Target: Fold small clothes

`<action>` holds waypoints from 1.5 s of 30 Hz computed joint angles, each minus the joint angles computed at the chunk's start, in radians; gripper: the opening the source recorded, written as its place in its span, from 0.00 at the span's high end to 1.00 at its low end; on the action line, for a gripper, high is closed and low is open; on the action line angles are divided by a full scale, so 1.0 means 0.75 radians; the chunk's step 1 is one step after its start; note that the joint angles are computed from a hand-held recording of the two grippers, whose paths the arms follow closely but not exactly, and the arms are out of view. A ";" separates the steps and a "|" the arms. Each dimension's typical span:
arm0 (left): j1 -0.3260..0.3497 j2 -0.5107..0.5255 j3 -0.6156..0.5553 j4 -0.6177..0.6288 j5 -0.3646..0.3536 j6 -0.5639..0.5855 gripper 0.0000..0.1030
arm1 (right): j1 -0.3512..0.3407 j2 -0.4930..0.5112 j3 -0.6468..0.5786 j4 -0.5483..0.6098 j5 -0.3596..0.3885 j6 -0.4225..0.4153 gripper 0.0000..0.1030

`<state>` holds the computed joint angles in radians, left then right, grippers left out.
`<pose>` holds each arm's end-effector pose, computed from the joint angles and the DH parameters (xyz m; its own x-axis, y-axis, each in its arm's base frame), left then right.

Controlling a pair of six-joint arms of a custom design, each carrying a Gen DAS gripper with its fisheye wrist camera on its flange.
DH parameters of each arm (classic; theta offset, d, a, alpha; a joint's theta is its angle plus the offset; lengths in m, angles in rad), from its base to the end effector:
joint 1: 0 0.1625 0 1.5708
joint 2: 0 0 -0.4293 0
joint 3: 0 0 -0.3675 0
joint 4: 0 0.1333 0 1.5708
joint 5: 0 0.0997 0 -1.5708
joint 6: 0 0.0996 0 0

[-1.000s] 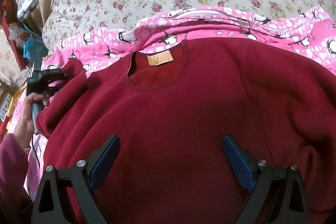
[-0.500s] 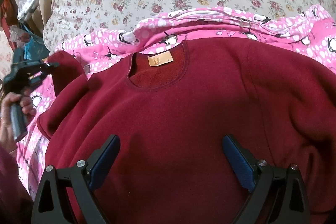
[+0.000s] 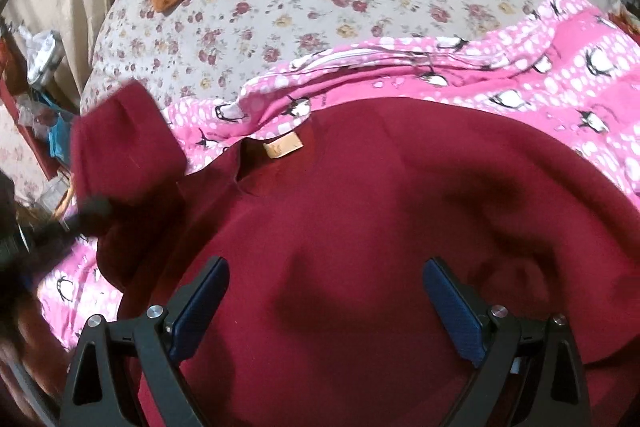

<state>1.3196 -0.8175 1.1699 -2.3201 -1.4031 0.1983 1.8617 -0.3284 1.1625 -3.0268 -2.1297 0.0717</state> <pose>-0.0458 -0.7816 0.2968 -0.9069 0.3550 -0.2271 0.4161 0.8398 -0.3487 0.3018 -0.7275 0.0182 -0.9152 0.1084 0.3881 -0.1680 0.7728 -0.6120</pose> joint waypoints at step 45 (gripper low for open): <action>0.053 -0.069 0.210 -0.383 0.624 -0.012 0.41 | 0.039 -0.006 -0.034 -0.007 -0.145 -0.470 0.92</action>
